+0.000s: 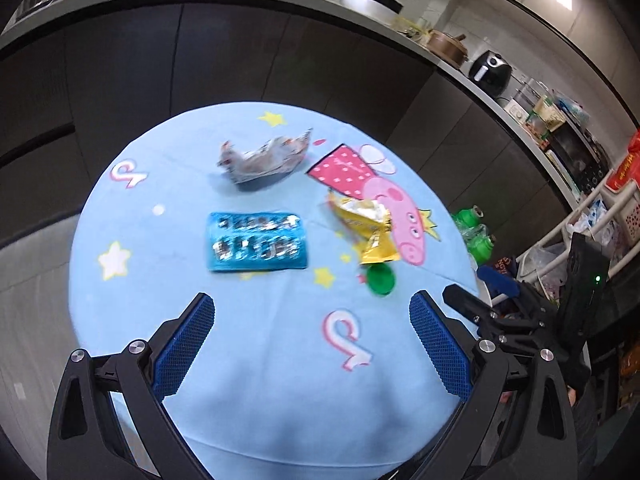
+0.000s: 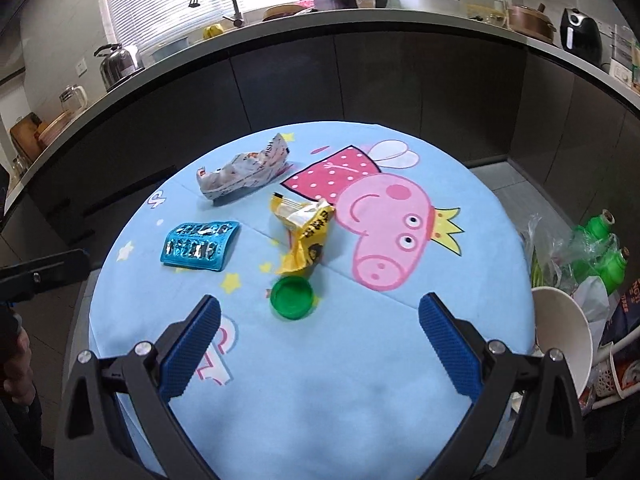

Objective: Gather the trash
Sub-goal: 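Move both tools back over the table toward the remaining trash, then grasp the yellow wrapper with the right gripper while the left grasps the crumpled white printed paper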

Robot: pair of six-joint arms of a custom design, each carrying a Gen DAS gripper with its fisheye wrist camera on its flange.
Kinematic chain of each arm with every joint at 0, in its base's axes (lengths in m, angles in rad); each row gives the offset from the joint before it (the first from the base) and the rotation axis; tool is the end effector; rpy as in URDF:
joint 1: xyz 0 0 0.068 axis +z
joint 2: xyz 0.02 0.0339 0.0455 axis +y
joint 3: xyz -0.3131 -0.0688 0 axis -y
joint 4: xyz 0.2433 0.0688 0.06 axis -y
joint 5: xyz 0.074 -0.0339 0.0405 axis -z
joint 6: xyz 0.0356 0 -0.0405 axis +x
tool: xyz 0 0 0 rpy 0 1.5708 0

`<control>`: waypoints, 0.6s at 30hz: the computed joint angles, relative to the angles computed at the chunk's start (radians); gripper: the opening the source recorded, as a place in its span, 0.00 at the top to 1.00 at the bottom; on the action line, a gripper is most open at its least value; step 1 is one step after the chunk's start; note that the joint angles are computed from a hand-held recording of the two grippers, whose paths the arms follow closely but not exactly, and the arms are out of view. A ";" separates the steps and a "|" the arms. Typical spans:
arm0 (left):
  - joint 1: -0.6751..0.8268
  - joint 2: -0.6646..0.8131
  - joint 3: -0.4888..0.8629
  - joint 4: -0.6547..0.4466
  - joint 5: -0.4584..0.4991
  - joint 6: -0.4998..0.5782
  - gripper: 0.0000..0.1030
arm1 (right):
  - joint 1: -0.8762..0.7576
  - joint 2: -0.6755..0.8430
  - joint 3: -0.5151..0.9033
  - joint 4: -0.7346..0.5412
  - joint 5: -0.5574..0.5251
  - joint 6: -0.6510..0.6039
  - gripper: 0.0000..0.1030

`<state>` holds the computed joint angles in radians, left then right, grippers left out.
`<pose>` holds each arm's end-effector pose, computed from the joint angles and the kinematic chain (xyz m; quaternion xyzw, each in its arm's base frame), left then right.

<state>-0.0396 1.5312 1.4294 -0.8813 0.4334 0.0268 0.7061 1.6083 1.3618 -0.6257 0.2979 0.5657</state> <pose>0.3138 -0.0274 0.3728 0.0933 0.9322 -0.2076 0.2815 0.2745 0.2203 0.3425 -0.0145 0.9305 0.0888 0.3551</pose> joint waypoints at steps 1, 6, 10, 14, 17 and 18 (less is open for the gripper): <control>0.018 0.004 -0.004 0.001 0.008 0.006 0.09 | -0.003 0.025 0.024 -0.001 -0.012 -0.013 0.04; 0.072 0.039 0.007 -0.004 0.024 0.052 0.09 | -0.023 0.131 0.134 -0.025 -0.055 -0.041 0.13; 0.092 0.084 0.041 -0.022 0.032 0.077 0.09 | -0.047 0.205 0.196 -0.051 -0.079 -0.043 0.27; 0.110 0.138 0.092 -0.042 0.042 0.089 0.09 | -0.076 0.253 0.232 -0.059 -0.099 -0.044 0.35; 0.107 0.187 0.148 -0.055 0.037 0.118 0.09 | -0.088 0.273 0.248 -0.060 -0.110 -0.044 0.43; 0.101 0.208 0.175 -0.062 0.020 0.125 0.09 | -0.089 0.280 0.255 -0.063 -0.110 -0.043 0.44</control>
<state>0.0609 1.7392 1.6048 -0.9431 0.4538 0.1518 0.6175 1.8881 1.6172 -0.6885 0.1877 0.5225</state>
